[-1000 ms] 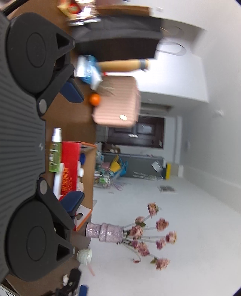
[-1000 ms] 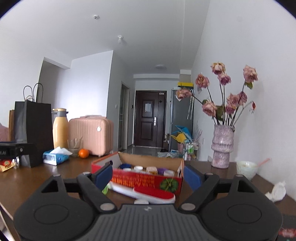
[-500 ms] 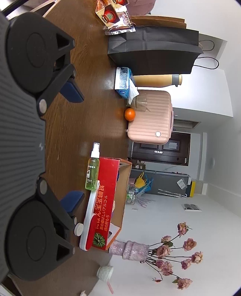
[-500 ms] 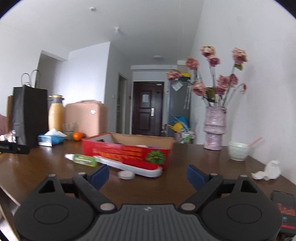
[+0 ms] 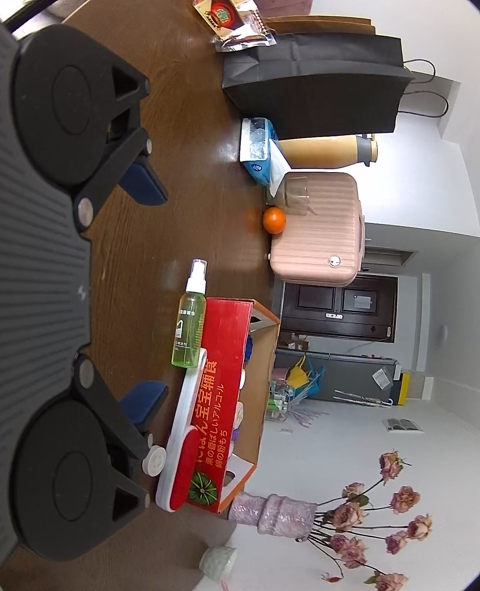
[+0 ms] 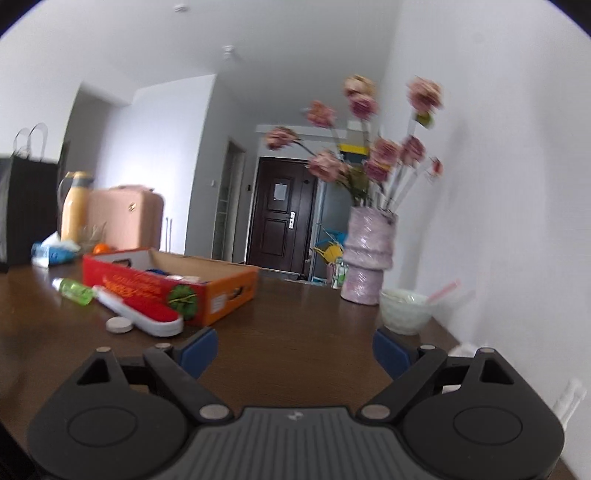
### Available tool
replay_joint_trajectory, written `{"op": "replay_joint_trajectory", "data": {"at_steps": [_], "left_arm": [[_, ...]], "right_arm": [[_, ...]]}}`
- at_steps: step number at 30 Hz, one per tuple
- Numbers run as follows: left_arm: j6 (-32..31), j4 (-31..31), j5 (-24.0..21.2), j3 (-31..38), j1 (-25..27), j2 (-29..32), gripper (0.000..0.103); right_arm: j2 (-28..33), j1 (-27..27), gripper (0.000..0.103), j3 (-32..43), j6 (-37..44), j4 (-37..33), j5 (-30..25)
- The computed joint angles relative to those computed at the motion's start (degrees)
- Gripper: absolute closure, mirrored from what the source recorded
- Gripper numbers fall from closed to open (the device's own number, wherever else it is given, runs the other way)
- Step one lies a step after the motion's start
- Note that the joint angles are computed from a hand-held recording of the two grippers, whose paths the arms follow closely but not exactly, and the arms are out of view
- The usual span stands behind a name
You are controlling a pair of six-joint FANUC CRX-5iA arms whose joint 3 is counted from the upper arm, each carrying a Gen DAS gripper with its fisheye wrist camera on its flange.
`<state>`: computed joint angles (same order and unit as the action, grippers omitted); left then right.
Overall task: Organize rigid objects
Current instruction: 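Reach the left tool to the green spray bottle while the right tool reaches the round white lid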
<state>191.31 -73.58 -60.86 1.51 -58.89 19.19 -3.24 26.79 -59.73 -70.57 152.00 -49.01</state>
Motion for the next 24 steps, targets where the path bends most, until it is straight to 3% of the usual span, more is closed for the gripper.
{"op": "replay_joint_trajectory", "data": {"at_steps": [4,11,16,19,24], "left_arm": [[-1.14,1.26,0.46,2.04,1.10,1.26,0.000],[-2.57,2.47,0.98,4.02,2.71,2.50,0.000],[-3.06,3.26,2.18,4.36,3.99,2.91,0.000],[-3.08,3.77,3.05,4.28,4.65,3.03,0.000],[-2.55,3.44,3.74,4.18,5.51,3.05,0.000]], "right_arm": [[0.00,-6.70,0.012,1.43,-6.45,7.77,5.10],[2.49,-4.18,0.012,2.02,-0.09,1.70,2.75],[3.06,-3.41,0.011,3.49,2.42,-0.28,4.81],[3.24,-4.03,0.011,4.99,0.27,2.30,7.79],[4.96,-4.11,0.011,9.50,-10.58,14.25,8.88]]}}
